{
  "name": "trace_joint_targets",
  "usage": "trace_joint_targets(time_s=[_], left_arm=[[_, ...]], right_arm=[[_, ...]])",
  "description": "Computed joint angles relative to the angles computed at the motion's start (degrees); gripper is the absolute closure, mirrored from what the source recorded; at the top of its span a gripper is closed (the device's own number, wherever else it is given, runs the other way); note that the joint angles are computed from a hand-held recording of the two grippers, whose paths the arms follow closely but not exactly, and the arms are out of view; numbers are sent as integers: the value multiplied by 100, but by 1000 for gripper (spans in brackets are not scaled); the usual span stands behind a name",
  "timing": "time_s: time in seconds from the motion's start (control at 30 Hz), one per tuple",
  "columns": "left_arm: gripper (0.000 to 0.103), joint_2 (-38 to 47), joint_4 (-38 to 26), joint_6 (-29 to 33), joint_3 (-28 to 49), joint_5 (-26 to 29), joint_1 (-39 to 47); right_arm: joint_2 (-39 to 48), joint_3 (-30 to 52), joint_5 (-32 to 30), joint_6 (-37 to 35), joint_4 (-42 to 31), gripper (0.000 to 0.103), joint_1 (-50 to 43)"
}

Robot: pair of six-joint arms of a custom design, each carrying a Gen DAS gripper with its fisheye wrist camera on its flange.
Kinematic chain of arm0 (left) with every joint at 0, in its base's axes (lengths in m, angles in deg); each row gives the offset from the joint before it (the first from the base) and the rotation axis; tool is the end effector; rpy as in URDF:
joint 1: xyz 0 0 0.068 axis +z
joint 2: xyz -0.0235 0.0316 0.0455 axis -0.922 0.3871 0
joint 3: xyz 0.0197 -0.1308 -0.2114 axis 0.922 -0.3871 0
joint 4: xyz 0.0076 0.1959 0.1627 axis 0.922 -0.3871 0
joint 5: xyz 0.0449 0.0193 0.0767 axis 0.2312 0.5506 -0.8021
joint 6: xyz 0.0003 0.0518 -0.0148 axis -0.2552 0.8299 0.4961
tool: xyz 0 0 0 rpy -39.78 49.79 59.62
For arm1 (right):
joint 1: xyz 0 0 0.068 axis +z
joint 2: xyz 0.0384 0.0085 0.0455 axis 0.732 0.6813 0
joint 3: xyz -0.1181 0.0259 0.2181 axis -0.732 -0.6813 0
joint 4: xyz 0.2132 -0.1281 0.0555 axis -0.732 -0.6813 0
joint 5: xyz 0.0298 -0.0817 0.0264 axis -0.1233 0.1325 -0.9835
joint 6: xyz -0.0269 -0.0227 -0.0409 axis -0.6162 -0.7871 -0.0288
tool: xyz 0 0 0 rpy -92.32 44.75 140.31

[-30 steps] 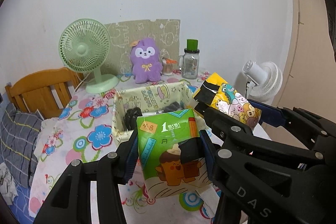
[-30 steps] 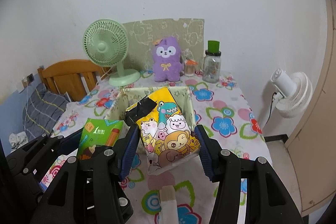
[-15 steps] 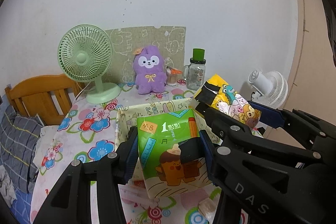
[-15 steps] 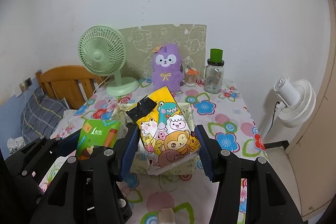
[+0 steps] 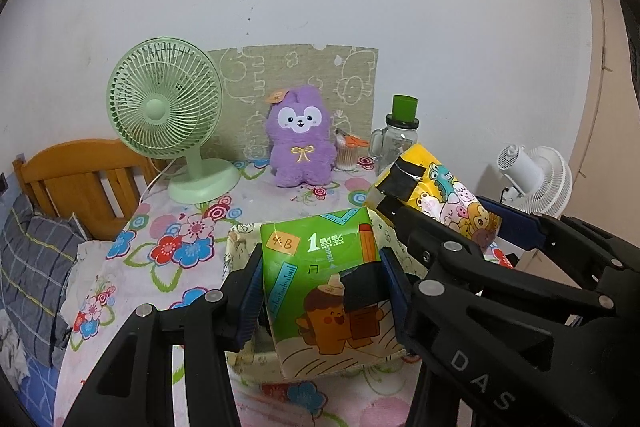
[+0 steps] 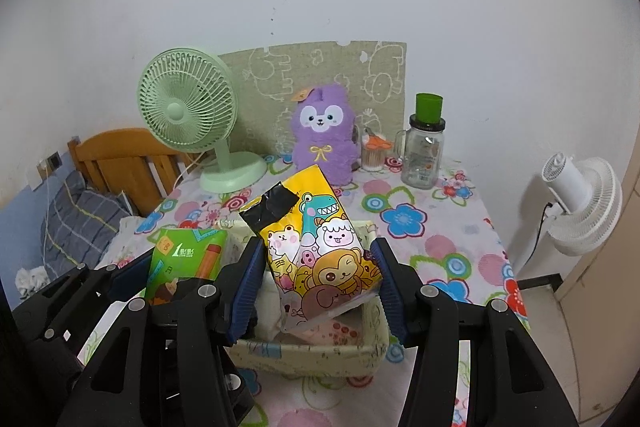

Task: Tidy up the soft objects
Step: 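Lift the green tissue box and yellow tissue pack and carry both over the box, then lower both packs into the box and open both grippers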

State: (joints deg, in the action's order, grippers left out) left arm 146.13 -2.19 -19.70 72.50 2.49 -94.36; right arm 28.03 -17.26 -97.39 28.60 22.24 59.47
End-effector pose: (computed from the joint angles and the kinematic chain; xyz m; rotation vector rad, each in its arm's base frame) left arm 0.2619 -0.1135 0.1558 -0.2545 2.1265 0.0851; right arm 0.3225 0.0815 0.1622 -0.5145 2.0885 0.3724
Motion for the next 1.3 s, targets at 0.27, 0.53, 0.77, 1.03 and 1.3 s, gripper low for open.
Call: trace_joint_targets(time_s=[0.27, 0.53, 0.77, 1.03, 1.3], left_arm=[[47, 856, 276, 43, 498, 376, 371], [44, 1679, 429, 93, 1028, 655, 577], [24, 2178, 384, 76, 1394, 620, 647], [14, 2227, 108, 381, 1436, 818, 667], [12, 2090, 109, 460, 1224, 678, 678]], right_arm=[[688, 523, -244, -13, 45, 46, -80], [1541, 1248, -328, -35, -79, 46, -164], [2008, 1602, -326, -85, -115, 46, -184], [2305, 1841, -314, -147, -189, 46, -116], [2391, 1898, -89, -241, -218, 41, 115]])
